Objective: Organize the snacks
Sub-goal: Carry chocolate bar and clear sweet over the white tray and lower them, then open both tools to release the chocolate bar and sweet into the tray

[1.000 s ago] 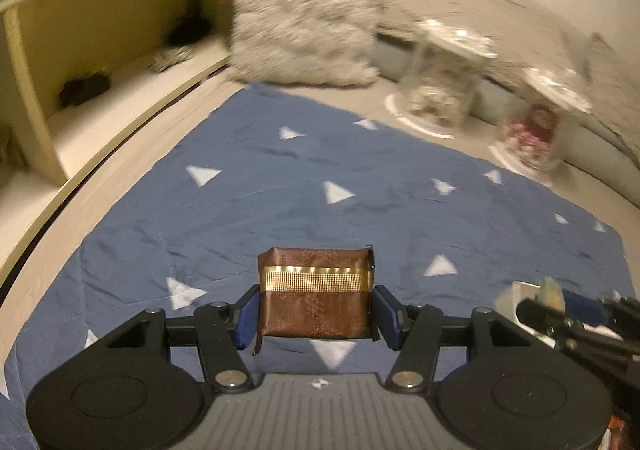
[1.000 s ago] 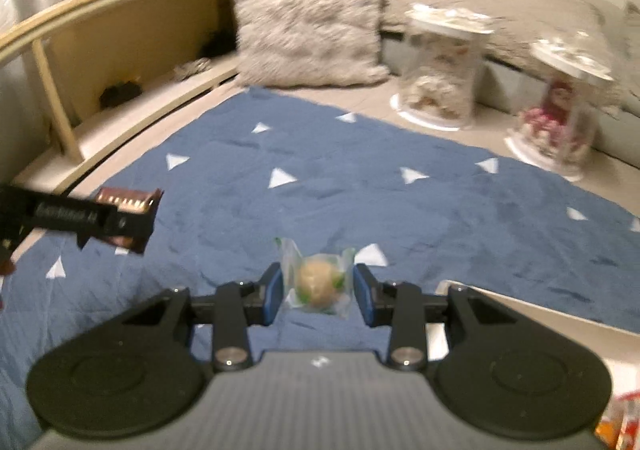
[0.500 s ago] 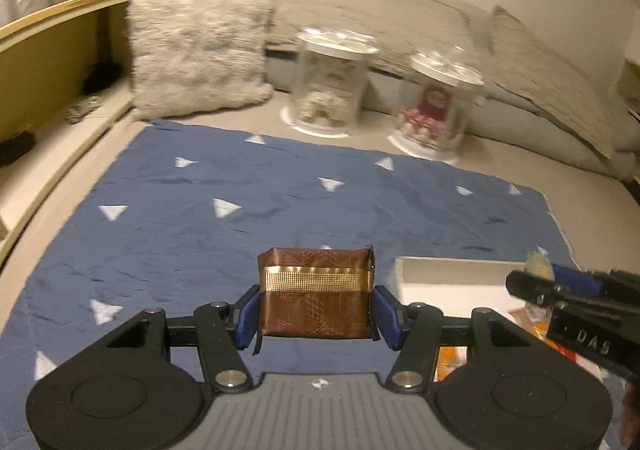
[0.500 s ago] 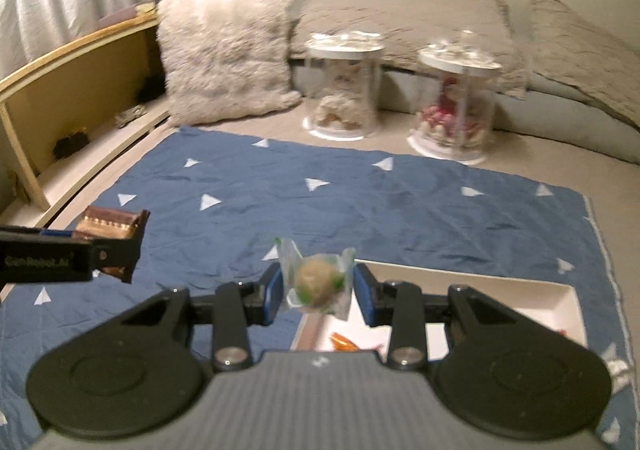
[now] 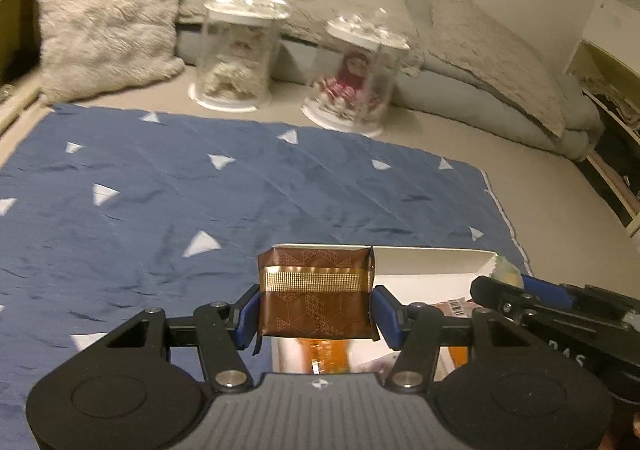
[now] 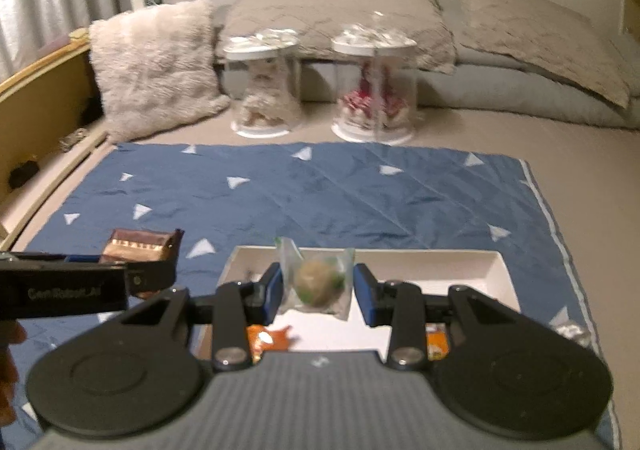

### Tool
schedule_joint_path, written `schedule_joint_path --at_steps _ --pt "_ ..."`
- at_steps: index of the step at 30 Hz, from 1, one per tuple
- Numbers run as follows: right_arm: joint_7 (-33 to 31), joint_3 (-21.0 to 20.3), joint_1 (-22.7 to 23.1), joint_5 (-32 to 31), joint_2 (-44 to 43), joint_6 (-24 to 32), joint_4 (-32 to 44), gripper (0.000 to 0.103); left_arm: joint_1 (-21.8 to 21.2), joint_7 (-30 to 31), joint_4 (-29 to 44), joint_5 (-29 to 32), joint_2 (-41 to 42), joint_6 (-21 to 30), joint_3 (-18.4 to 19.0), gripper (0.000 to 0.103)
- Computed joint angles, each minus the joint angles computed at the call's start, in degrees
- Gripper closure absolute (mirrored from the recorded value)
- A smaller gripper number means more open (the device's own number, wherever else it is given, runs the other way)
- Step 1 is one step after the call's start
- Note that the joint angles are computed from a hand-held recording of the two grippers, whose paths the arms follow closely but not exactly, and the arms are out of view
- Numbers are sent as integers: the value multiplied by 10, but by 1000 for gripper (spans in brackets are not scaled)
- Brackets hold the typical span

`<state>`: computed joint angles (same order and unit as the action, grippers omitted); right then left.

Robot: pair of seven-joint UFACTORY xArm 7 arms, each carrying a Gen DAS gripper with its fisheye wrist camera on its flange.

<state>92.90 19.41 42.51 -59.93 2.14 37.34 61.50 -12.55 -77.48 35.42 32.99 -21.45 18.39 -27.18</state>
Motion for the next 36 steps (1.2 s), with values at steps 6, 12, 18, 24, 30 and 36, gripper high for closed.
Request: schedule_joint_path --at_steps 6,12,18,24,30,36 --pt "13 -10 -29 13 -20 -25 -43 59 30 -60 46 81 107 -57 -8 44" --pt "31 -23 -58 17 -16 -60 -64 59 49 -241 106 286 215 -114 -2 44" --pt "23 -36 -72 24 12 -86 -60 59 -7 -305 172 385 303 -107 45 44" --pt "39 -63 -75 30 49 -138 -47 59 -46 -289 186 391 329 -103 93 43" --pt "25 -90 -56 51 100 -138 -6 58 -76 -269 180 366 333 -109 138 32" --pt "78 -118 -34 17 112 -141 6 33 -105 -193 165 313 314 -96 163 15"
